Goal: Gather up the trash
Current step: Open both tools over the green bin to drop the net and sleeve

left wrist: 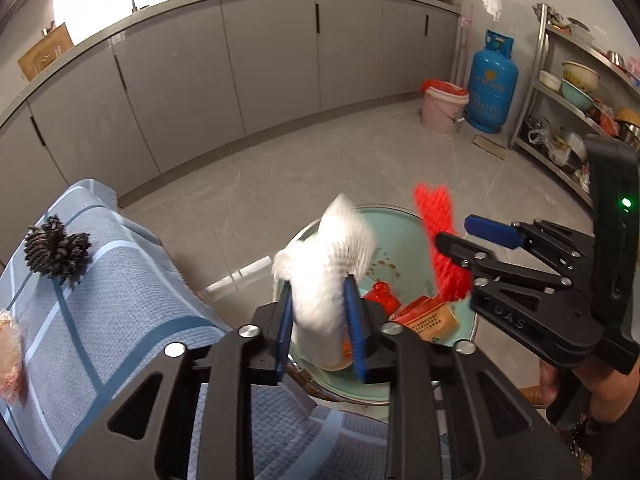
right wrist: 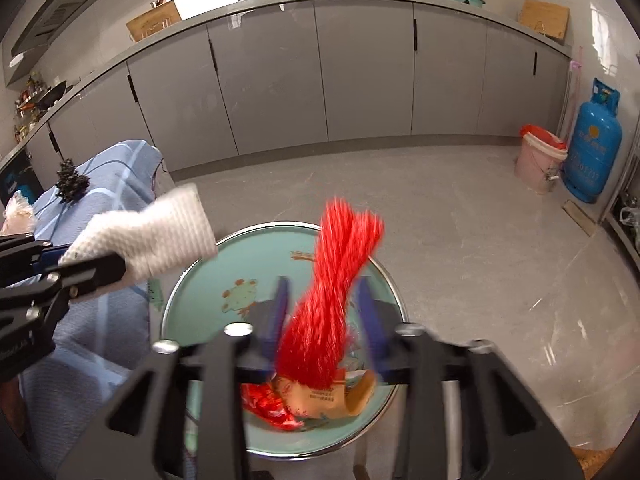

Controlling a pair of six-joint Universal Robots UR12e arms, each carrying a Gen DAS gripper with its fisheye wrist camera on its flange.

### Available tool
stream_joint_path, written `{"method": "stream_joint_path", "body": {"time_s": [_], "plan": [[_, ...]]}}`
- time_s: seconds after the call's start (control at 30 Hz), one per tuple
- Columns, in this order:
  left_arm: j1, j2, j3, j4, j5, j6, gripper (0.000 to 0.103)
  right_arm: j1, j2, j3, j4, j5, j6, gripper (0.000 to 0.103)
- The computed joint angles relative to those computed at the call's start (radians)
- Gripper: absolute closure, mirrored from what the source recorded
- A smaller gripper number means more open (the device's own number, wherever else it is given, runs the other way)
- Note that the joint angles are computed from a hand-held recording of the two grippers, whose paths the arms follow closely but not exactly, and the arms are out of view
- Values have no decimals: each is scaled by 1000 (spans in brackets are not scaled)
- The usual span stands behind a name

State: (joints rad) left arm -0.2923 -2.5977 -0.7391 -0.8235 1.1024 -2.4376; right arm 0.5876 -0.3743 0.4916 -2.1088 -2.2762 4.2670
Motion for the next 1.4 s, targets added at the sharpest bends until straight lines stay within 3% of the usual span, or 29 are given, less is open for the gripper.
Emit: {"method": "stream_joint_path", "body": {"time_s": [0.2, 0.23, 0.33, 0.63, 0.77, 1.4], "plan": [[-2, -1, -3, 17, 9, -14, 64, -1, -30, 59, 10, -13, 79, 50], [-2, 1, -8, 27, 12, -21, 55, -1, -34, 69, 4, -14, 85, 48], [0, 4, -20, 62, 16, -38, 42, 2, -32, 63, 8, -18, 89, 46], [4, 8, -24, 76, 21, -52, 36, 8, -22, 35, 23, -19, 92, 44], [7, 11, -30, 83, 21, -55, 33, 14, -13, 10, 31, -35, 87, 37], [26, 32, -58, 109, 5, -84, 27, 27, 59, -167, 131, -36, 50, 36]]}}
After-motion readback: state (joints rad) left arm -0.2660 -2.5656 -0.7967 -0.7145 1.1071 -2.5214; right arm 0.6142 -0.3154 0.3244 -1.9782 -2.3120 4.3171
